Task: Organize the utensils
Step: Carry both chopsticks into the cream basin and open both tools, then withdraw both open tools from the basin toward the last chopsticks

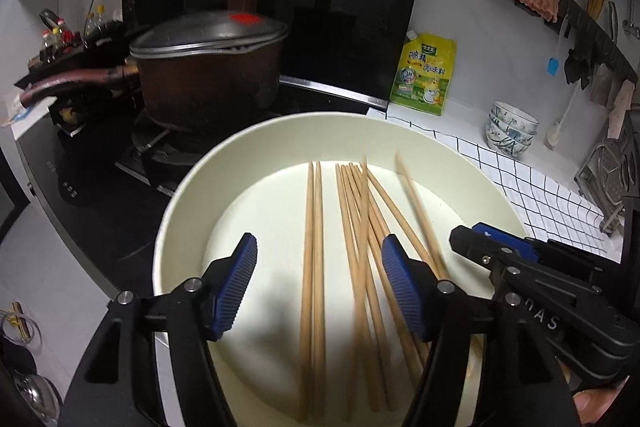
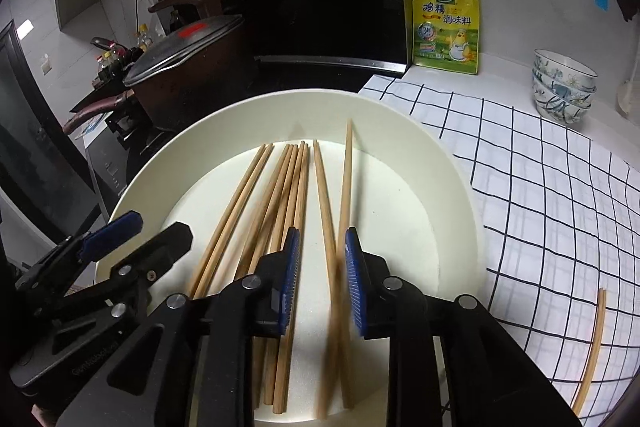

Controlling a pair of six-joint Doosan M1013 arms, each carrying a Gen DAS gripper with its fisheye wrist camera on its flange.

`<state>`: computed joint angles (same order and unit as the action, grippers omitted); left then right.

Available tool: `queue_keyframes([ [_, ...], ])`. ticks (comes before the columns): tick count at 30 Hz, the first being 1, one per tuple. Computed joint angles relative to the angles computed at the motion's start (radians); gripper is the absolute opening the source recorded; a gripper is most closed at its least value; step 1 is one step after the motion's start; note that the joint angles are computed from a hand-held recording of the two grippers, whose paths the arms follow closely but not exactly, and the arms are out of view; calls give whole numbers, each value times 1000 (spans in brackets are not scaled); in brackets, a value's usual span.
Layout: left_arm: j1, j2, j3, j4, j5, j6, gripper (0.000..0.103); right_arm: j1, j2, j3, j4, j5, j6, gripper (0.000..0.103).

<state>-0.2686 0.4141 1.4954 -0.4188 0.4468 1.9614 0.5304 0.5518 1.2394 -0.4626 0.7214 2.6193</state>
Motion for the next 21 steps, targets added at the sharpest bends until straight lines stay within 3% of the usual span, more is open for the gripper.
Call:
queue_keyframes([
  [11,-3,-28,20,21,-14,-23,64,12,-41,48,-71,-9,82,23],
  [21,-20,-67,65,-28,-22,19,71,36,-112,145,-197,-11,235,32],
])
